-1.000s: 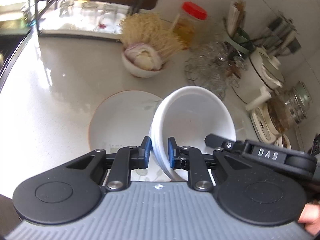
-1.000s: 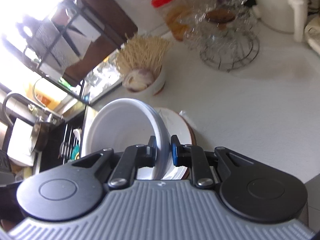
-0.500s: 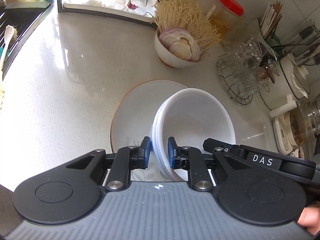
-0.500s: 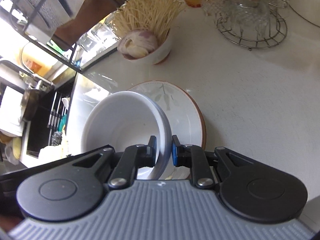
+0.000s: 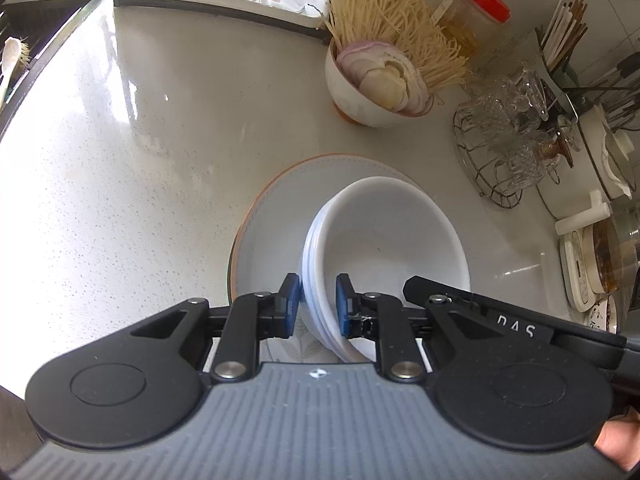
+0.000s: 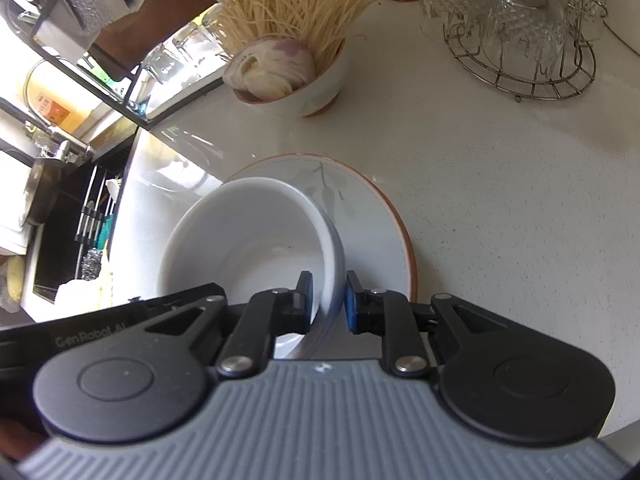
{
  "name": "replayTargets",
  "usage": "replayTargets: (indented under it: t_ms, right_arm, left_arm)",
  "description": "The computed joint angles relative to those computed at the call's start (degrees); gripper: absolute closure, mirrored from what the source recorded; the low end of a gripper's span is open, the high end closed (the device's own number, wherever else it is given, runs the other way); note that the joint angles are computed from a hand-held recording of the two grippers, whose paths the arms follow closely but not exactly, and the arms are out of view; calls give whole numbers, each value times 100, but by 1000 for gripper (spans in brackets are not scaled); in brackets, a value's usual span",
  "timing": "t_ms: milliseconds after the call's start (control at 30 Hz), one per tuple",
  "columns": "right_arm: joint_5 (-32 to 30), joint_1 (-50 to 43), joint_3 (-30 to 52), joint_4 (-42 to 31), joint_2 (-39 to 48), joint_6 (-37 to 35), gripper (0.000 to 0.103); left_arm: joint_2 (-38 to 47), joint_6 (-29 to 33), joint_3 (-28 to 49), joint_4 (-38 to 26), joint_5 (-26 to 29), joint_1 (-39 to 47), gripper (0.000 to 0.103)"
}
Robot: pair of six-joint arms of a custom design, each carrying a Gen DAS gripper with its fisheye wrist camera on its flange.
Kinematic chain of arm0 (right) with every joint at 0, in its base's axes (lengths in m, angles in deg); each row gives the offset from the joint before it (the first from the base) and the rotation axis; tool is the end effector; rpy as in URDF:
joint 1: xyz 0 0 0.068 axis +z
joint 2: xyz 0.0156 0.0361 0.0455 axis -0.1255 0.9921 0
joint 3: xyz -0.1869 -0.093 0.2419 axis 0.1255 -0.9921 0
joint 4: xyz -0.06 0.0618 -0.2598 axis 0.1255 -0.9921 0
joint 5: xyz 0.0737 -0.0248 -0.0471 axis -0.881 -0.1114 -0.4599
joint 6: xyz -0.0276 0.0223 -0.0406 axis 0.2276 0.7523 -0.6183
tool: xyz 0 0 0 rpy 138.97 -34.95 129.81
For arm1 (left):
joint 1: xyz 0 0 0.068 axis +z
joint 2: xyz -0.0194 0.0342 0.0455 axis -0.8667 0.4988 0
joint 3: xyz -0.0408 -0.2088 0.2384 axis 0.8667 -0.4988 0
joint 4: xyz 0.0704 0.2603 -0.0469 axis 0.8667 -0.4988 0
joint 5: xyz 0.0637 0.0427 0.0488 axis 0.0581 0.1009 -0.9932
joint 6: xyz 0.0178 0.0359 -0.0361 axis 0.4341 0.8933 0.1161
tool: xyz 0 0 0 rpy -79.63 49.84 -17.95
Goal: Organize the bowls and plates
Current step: 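Lower the stacked bowls onto the leaf plate with both grippers, then open both grippers and lift them away from the bowls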
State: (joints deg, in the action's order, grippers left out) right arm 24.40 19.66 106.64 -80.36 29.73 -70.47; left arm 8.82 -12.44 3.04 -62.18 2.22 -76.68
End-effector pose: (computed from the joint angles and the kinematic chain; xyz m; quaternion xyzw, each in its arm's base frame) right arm 0.2203 0.1263 0.2141 -0.1615 0.9483 0.2398 0.1312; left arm 0.1583 -0.0461 0.2109 -0.2955 0.9225 -0.1268 0.2136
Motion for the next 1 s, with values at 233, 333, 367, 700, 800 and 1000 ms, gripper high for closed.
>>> replayTargets:
  t_ms: [233,333,367,700,800,1000]
  right_arm:
    - [249,147,12,-25,-137,171,81]
    - [442,220,-55,85,-365,237,51]
    - [498,235,-81,117,-447,255,50]
    - [426,101,-79,-110,-1431,244,51]
    - [427,80,8,-298,-1856,207,51]
    - [588,161,203,-571,-2695,257,51]
  left_arm:
    - [-215,25,106,-313,-105,0,68]
    - [-451,76,168,-490,-211,-22,58]
    - [-493,82,215,-568,-319,-85,58]
    - [-1229,99,939,-1615,-1227,-917,58]
    - [-1401,31,1351,-2086,-1623,-1301,58]
    - [-1488,-620,2253,-3128,-2919,-2693,58]
